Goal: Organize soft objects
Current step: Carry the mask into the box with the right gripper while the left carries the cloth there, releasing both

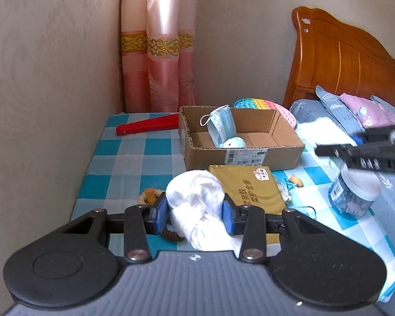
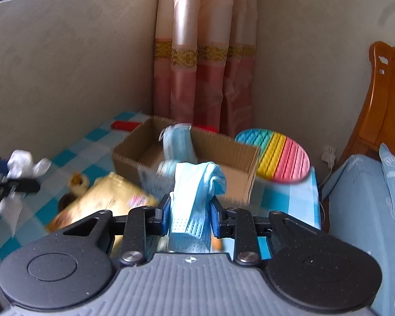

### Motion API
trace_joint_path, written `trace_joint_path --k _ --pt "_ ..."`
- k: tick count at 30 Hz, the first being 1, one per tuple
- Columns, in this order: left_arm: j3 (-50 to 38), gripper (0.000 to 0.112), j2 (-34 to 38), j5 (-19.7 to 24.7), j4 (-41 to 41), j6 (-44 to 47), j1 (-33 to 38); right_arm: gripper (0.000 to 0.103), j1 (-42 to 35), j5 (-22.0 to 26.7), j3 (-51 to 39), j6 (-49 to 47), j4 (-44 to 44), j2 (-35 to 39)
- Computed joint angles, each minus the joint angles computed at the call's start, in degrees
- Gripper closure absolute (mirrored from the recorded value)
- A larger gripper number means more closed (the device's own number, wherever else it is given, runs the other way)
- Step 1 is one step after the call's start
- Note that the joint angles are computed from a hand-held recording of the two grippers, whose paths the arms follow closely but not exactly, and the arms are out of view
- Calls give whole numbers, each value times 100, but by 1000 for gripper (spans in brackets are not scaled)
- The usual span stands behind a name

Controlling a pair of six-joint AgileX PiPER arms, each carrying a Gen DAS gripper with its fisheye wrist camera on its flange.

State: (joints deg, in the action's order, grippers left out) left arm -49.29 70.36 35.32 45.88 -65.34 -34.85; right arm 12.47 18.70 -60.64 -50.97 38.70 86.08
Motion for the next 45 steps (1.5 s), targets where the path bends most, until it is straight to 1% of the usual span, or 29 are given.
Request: trace_joint_path --k 4,6,7,9,10,11,12,13,14,16,17,18,23,28,30,32,34,39,40,41,42,43,44,45 --pt "-91 72 154 -32 -153 163 124 69 35 82 -795 213 -239 611" --pt "-127 72 208 -31 -188 138 188 69 101 85 -1233 458 -533 956" --pt "-162 72 249 -21 -213 145 218 67 127 107 -1450 629 -716 1124" --pt "-237 72 340 19 -228 169 244 59 138 209 -1790 675 -796 1393" --pt "-272 72 383 37 -234 186 249 53 156 166 -1870 746 -843 1479" --pt "-308 72 424 46 -256 221 259 44 169 164 -1933 854 -933 1540" --pt "-347 72 467 46 -290 273 279 39 161 208 -1977 914 -954 1583" --pt "-394 72 513 54 -320 317 294 27 131 184 -1912 775 -754 1563" --pt "-443 72 559 58 -345 363 307 13 98 157 -1813 524 -456 1517" --pt "-556 72 657 54 -400 478 356 0 9 109 -1488 -329 444 1345" --pt "-618 72 704 54 -426 546 370 0 -15 94 -1338 -616 738 1248" --pt "-691 72 762 45 -455 640 393 0 -22 118 -1244 -674 802 1180" --pt "-1211 72 1136 -8 -598 1180 514 0 25 23 -651 -333 557 721" --pt "-1971 72 1625 -2 -648 1725 594 0 23 -176 22 -381 862 220" --pt "-2281 72 1830 -91 -785 2039 684 0 -19 -207 202 -430 1000 92" --pt "-2710 72 2111 -54 -1061 2452 795 0 -46 -259 409 -394 1064 -52" --pt "-3055 72 2361 -82 -1226 2718 881 0 -44 -369 627 -185 904 -213" --pt "-3919 70 3006 80 -1760 3352 1094 0 -58 -453 891 294 412 -492" --pt "-4069 63 3116 125 -1819 3440 1128 0 -73 -466 934 359 356 -552" --pt "-4166 46 3200 152 -1825 3451 1146 0 -94 -459 954 374 359 -593" --pt "-4233 36 3261 221 -1743 3353 1140 0 -112 -452 984 372 374 -639" --pt "-4270 23 3295 352 -1483 3087 1080 0 -145 -433 1017 348 406 -699" --pt "-4191 22 3269 377 -1117 2762 996 0 -162 -427 1048 327 429 -746" --pt "-3990 22 3155 305 -750 2475 917 0 -172 -430 1073 327 429 -783"
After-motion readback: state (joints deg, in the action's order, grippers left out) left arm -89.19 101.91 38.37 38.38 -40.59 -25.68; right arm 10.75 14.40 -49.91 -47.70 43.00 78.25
